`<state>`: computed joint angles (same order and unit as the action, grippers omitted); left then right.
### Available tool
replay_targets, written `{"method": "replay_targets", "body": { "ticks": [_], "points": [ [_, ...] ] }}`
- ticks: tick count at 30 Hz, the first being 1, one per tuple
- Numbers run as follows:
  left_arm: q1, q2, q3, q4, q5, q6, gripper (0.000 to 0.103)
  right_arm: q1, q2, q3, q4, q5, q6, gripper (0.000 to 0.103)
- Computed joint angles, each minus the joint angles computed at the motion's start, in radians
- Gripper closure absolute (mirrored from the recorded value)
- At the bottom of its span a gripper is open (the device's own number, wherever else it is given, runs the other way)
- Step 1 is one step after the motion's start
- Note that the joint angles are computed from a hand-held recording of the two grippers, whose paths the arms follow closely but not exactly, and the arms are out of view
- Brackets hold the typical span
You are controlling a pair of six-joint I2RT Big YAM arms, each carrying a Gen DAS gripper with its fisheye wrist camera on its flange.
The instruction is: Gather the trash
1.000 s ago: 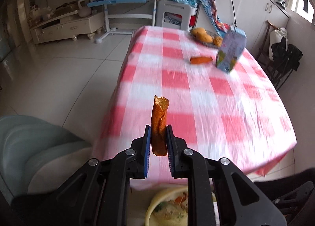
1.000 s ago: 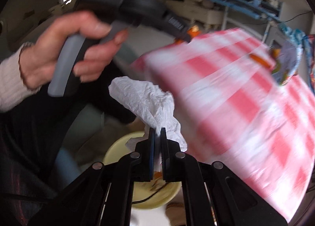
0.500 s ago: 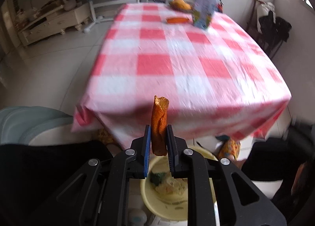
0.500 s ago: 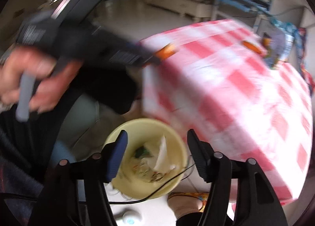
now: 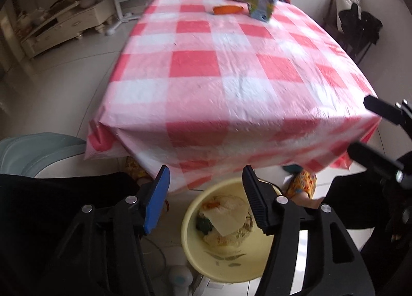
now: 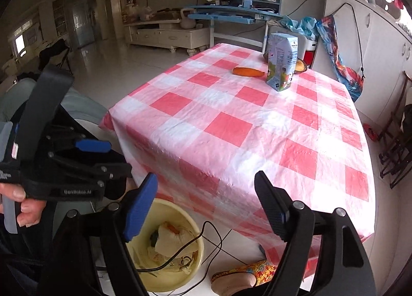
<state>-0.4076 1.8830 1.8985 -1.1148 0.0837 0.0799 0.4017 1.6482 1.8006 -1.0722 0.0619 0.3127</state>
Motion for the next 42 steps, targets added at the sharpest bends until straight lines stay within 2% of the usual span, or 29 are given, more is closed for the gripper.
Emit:
{"method": "replay_targets", "body": {
  "ticks": [10, 42],
  "points": [
    [-0.008, -0.036, -0.044, 0.11, -0.049, 0.006, 0.038, 0.024, 0.007, 0.001, 0.008, 0.023, -0.059, 0.027],
    [-0.008, -0.029, -0.035, 0.124, -0.031, -0.015, 0.031, 0.037, 0.032, 0.021, -0.011, 0.035, -0.075, 0.024]
  ]
}}
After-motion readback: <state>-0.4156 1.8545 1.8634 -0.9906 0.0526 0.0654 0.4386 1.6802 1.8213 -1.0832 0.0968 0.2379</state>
